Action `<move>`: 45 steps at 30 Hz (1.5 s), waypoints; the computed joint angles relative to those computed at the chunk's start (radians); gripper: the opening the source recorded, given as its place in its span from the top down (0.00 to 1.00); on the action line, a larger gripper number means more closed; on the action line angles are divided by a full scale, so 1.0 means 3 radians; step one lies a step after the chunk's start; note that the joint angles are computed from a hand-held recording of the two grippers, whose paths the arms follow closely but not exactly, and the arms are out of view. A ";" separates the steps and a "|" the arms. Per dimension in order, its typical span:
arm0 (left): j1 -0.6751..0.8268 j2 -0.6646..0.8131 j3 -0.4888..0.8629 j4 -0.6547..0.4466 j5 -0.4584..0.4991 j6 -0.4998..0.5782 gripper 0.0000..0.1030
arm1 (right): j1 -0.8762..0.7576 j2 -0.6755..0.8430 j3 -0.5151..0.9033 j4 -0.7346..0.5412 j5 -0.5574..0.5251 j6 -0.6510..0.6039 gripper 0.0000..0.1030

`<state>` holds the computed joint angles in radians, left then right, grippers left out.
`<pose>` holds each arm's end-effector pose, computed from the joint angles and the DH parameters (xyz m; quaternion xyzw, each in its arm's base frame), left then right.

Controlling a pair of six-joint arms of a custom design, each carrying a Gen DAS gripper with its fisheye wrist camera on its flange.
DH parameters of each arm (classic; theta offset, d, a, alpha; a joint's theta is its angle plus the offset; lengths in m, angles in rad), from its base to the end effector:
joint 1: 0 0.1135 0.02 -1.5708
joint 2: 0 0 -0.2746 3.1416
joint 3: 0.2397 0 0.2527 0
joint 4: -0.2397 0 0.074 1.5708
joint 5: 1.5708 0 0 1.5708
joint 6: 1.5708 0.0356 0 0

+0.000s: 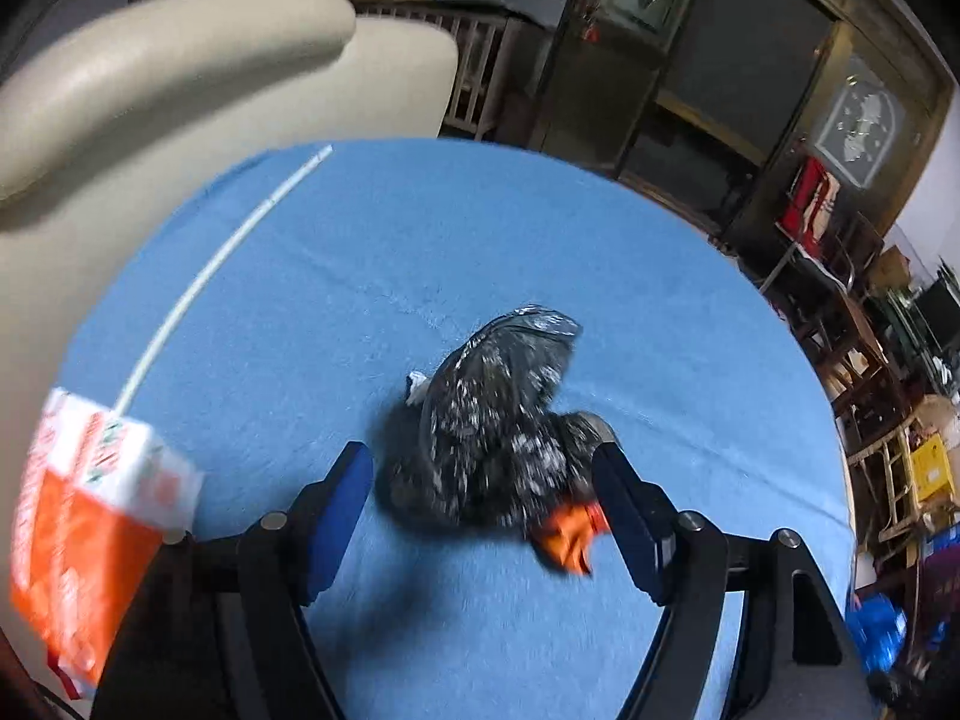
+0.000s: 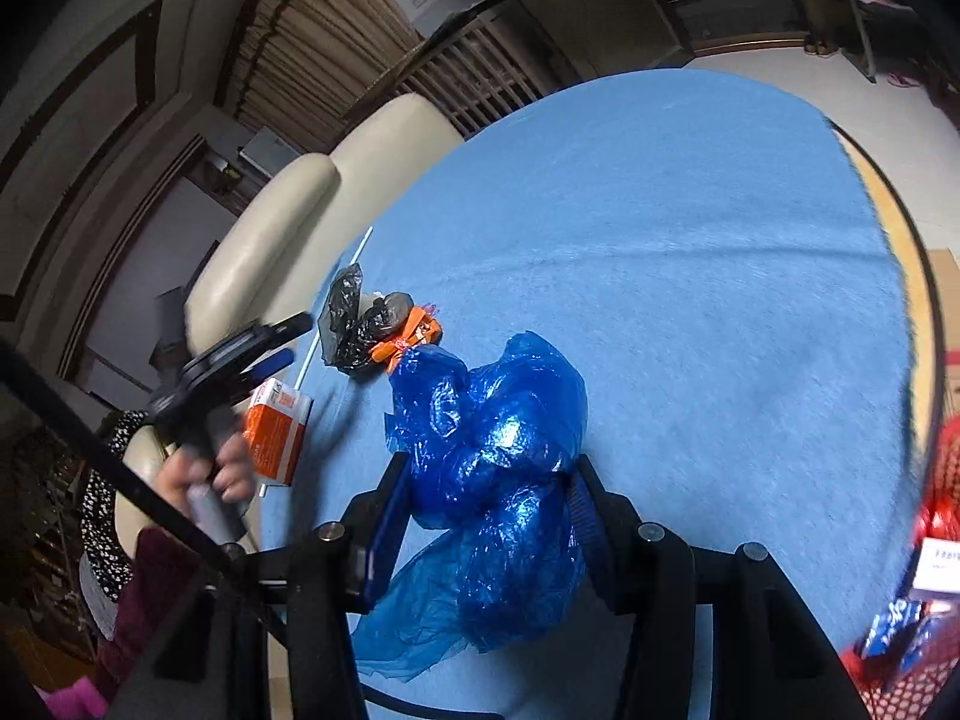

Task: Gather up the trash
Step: 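Lift the black bag with the left gripper while the right gripper lifts the blue bag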

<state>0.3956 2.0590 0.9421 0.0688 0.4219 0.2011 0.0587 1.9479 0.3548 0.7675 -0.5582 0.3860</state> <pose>0.3411 0.1266 0.0694 -0.0379 0.9454 -0.1191 0.3010 0.2447 0.0333 0.0455 0.0469 0.8997 0.3274 0.2848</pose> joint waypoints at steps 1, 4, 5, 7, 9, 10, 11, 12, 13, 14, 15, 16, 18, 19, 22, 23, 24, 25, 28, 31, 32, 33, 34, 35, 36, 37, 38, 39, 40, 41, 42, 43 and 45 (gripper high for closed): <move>-0.0039 0.0127 0.0132 -0.0077 -0.0007 -0.0036 0.26 | -0.0060 -0.0025 -0.0064 0.0028 -0.0024 -0.0022 0.47; -0.0147 0.0441 0.0393 -0.0180 -0.0009 -0.0160 0.28 | -0.0226 -0.0169 -0.0249 0.0030 -0.0060 -0.0103 0.47; -0.0181 0.0504 0.0417 -0.0186 -0.0006 -0.0152 0.31 | -0.0291 -0.0232 -0.0330 0.0057 -0.0081 -0.0135 0.48; -0.0261 0.0556 0.0356 -0.0075 -0.0104 -0.0096 0.42 | -0.0473 -0.0381 -0.0513 0.0119 -0.0161 -0.0178 0.47; -0.0315 0.0472 0.0127 0.0198 -0.0201 -0.0065 0.49 | -0.0745 -0.0562 -0.0674 0.0110 -0.0334 -0.0241 0.47; -0.0327 0.0433 0.0065 0.0222 -0.0234 -0.0085 0.53 | -0.0896 -0.0673 -0.0733 0.0048 -0.0425 -0.0306 0.47; -0.0338 0.0381 0.0003 0.0228 -0.0258 -0.0133 0.55 | -0.1015 -0.0782 -0.0775 -0.0024 -0.0490 -0.0370 0.47; -0.0332 0.0323 -0.0069 0.0219 -0.0248 -0.0184 0.59 | -0.1210 -0.0919 -0.0824 -0.0135 -0.0603 -0.0485 0.47; -0.0323 0.0263 -0.0146 0.0212 -0.0238 -0.0226 0.63 | -0.1390 -0.1021 -0.0848 -0.0253 -0.0724 -0.0590 0.47; -0.0317 0.0195 -0.0242 0.0233 -0.0252 -0.0251 0.68 | -0.1618 -0.1128 -0.0843 -0.0457 -0.0892 -0.0742 0.47; -0.0312 0.0145 -0.0306 0.0246 -0.0268 -0.0261 0.69 | -0.1764 -0.1204 -0.0826 -0.0627 -0.1002 -0.0861 0.47; -0.0314 0.0044 -0.0456 0.0308 -0.0302 -0.0285 0.70 | -0.1924 -0.1267 -0.0810 -0.0791 -0.1124 -0.1004 0.47; -0.0309 -0.0162 -0.0758 0.0404 -0.0341 -0.0288 0.71 | -0.2166 -0.1352 -0.0784 -0.1063 -0.1316 -0.1250 0.47; -0.0304 -0.0237 -0.0842 0.0416 -0.0351 -0.0282 0.72 | -0.2292 -0.1371 -0.0759 -0.1221 -0.1439 -0.1399 0.47; -0.0246 -0.0567 -0.1251 0.0476 -0.0356 -0.0196 0.73 | -0.2565 -0.1421 -0.0691 -0.1705 -0.1671 -0.1839 0.47; -0.0243 -0.0645 -0.1341 0.0486 -0.0369 -0.0169 0.73 | -0.2659 -0.1423 -0.0647 -0.1922 -0.1743 -0.2034 0.47; -0.0259 -0.0729 -0.1453 0.0517 -0.0390 -0.0157 0.73 | -0.2727 -0.1434 -0.0623 -0.2089 -0.1801 -0.2195 0.47; -0.0257 -0.0843 -0.1561 0.0504 -0.0392 -0.0126 0.73 | -0.2783 -0.1452 -0.0602 -0.2239 -0.1849 -0.2337 0.47; -0.0288 -0.1082 -0.1842 0.0533 -0.0370 -0.0079 0.74 | -0.2872 -0.1471 -0.0525 -0.2596 -0.1917 -0.2656 0.47; -0.0226 -0.1345 -0.2051 0.0413 -0.0253 0.0024 0.74 | -0.2881 -0.1465 -0.0487 -0.2754 -0.1921 -0.2805 0.47; -0.0306 -0.1360 -0.2080 0.0447 -0.0270 -0.0036 0.74 | -0.2862 -0.1459 -0.0499 -0.2722 -0.1914 -0.2783 0.47; -0.0316 -0.1439 -0.2110 0.0393 -0.0237 -0.0029 0.74 | -0.2883 -0.1397 -0.0462 -0.2778 -0.1912 -0.2858 0.47; -0.0338 -0.1587 -0.2160 0.0315 -0.0194 -0.0025 0.74 | -0.2878 -0.1380 -0.0465 -0.2776 -0.1907 -0.2870 0.47; -0.0357 -0.1698 -0.2192 0.0262 -0.0174 -0.0019 0.74 | -0.2865 -0.1379 -0.0471 -0.2761 -0.1900 -0.2860 0.47; -0.0360 -0.1814 -0.2189 0.0172 -0.0133 0.0008 0.74 | -0.2840 -0.1375 -0.0487 -0.2695 -0.1890 -0.2812 0.47; -0.0381 -0.1956 -0.2211 0.0085 -0.0087 0.0004 0.74 | -0.2809 -0.1374 -0.0493 -0.2639 -0.1880 -0.2757 0.47; -0.0383 -0.2141 -0.2269 -0.0007 -0.0021 0.0010 0.74 | -0.2759 -0.1359 -0.0492 -0.2552 -0.1867 -0.2667 0.47; -0.0417 -0.2287 -0.2300 -0.0071 0.0000 -0.0006 0.74 | -0.2724 -0.1362 -0.0514 -0.2481 -0.1855 -0.2605 0.47; -0.0469 -0.2487 -0.2349 -0.0152 0.0000 -0.0019 0.74 | -0.2698 -0.1361 -0.0528 -0.2418 -0.1843 -0.2559 0.47; -0.0514 -0.2667 -0.2393 -0.0232 -0.0004 -0.0026 0.74 | -0.2676 -0.1367 -0.0546 -0.2353 -0.1827 -0.2506 0.47; -0.0581 -0.2896 -0.2441 -0.0342 -0.0022 -0.0041 0.74 | -0.2659 -0.1358 -0.0559 -0.2299 -0.1809 -0.2469 0.47; -0.0681 -0.3027 -0.2458 -0.0383 -0.0089 -0.0092 0.74 | -0.2650 -0.1351 -0.0562 -0.2262 -0.1795 -0.2429 0.47; -0.0874 -0.3345 -0.2491 -0.0564 -0.0262 -0.0179 0.74 | -0.2631 -0.1314 -0.0550 -0.2161 -0.1778 -0.2310 0.47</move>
<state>0.1333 1.0554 0.1948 -0.1003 0.3433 0.1474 -0.7305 1.5536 0.1898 0.1193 -1.0915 -0.3070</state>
